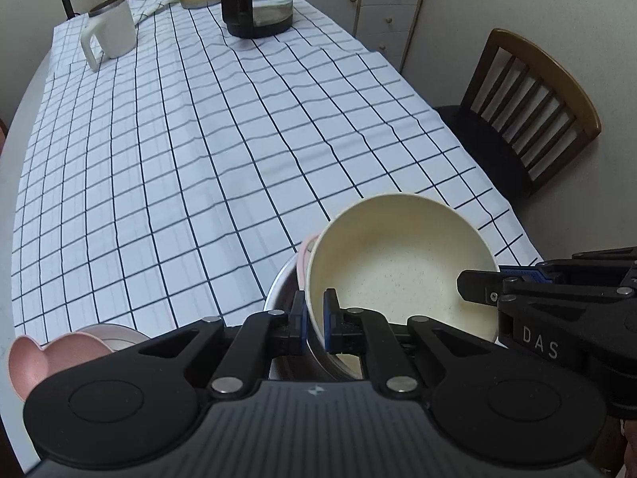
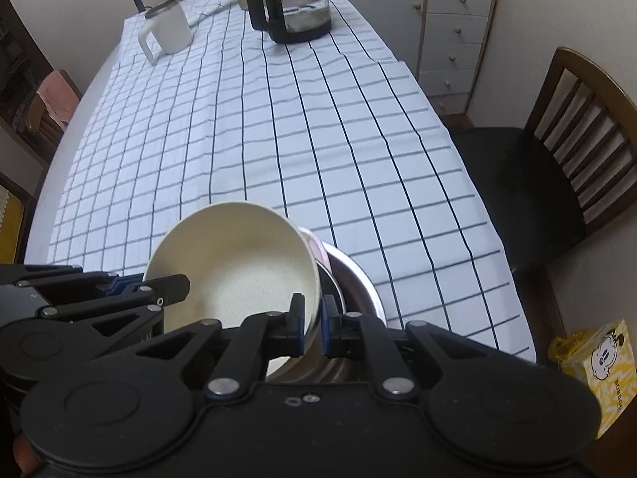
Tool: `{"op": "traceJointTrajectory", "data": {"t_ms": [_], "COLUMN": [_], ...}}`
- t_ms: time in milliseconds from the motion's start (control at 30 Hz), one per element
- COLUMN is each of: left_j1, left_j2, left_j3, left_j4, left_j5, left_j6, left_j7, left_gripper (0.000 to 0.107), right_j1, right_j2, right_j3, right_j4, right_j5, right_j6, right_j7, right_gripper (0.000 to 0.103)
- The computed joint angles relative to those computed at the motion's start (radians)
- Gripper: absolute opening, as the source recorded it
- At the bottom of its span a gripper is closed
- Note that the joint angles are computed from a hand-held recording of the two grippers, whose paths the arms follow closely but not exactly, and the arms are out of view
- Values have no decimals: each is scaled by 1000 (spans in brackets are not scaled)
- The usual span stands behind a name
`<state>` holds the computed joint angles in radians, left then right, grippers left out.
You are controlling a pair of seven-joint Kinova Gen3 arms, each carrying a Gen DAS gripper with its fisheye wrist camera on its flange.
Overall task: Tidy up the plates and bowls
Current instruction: 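Lift the cream bowl with both grippers and carry it to the pot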
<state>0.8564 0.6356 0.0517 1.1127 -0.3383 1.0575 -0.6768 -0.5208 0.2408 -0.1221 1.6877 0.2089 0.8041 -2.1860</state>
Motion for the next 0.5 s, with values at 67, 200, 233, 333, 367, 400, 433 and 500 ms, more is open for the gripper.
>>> {"op": "traceJointTrajectory", "data": {"t_ms": [67, 200, 233, 333, 367, 400, 433, 500], "left_j1": [3, 8, 10, 11, 11, 9, 6, 2], "left_j2": [12, 26, 27, 34, 35, 37, 39, 40], "left_j3": [2, 2, -1, -2, -2, -1, -1, -1], "left_j4": [-4, -6, -5, -11, -10, -10, -10, -6], "left_j5": [-2, 2, 0, -1, -1, 0, 3, 7], "left_j6": [2, 5, 5, 9, 8, 7, 6, 2], "left_j7": [-5, -6, -4, -8, -11, -15, -17, -22], "left_gripper": [6, 6, 6, 6, 6, 6, 6, 6], "right_j1": [3, 8, 8, 2, 0, -1, -2, 3], "right_j2": [4, 17, 19, 25, 27, 30, 33, 37], "right_j3": [0, 1, 1, 3, 4, 4, 4, 2], "right_j4": [10, 19, 21, 24, 24, 22, 20, 21], "right_j5": [-5, -14, -15, -10, -8, -7, -7, -18], "right_j6": [-4, -2, -3, -7, -7, -5, -3, -6], "right_j7": [-2, 4, 7, 4, 2, 3, 5, 14], "right_gripper": [8, 8, 8, 8, 8, 8, 8, 9]}}
